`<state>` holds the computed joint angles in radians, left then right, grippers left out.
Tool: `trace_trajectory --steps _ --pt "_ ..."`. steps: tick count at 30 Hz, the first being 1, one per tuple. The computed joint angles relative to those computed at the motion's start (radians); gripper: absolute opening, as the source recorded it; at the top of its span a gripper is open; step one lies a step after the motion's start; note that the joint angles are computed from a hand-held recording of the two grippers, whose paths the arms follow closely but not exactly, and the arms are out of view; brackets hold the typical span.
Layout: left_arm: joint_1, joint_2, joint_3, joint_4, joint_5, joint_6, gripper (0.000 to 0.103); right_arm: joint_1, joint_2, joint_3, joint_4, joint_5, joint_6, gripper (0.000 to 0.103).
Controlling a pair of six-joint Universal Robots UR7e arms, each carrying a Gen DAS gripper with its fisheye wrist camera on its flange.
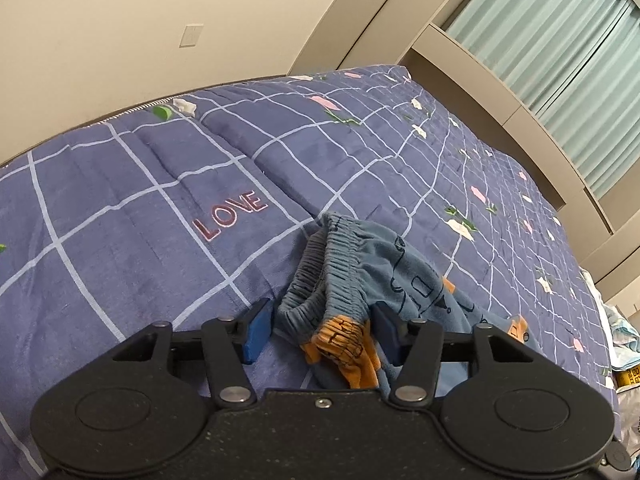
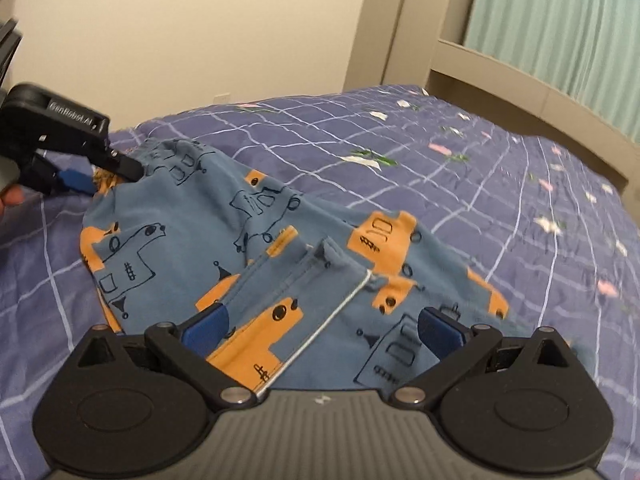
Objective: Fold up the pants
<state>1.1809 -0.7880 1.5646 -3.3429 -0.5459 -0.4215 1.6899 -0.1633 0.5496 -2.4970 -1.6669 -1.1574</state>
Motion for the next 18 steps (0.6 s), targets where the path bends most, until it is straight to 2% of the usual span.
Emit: trace_trajectory --steps 3,5,7,11,14,18 --pt "-0.003 -0.002 0.002 0.003 0.000 -0.006 0.044 -0.007 0.001 -0.007 0.012 0.008 0.050 0.103" --pt "-0.004 -0.001 0.001 0.001 0.010 -0.007 0.030 -0.008 -0.010 0.017 -0.011 0.012 0.058 0.103" --pt "-0.009 0.002 -0.002 -0.023 0.020 0.002 0.023 -0.007 -0.028 0.062 -0.061 0.012 0.053 0.103" --pt "-0.031 0.033 -0.042 -0.084 0.066 0.105 0.020 -0.007 -0.054 0.140 -0.166 0.022 0.023 0.103" --pt "-0.045 0.052 -0.074 -0.108 0.087 0.167 0.019 -0.005 -0.052 0.138 -0.164 0.012 0.031 0.103" --pt "-0.074 0.078 -0.127 -0.165 0.093 0.292 0.019 -0.010 -0.068 0.151 -0.171 0.047 0.049 0.103"
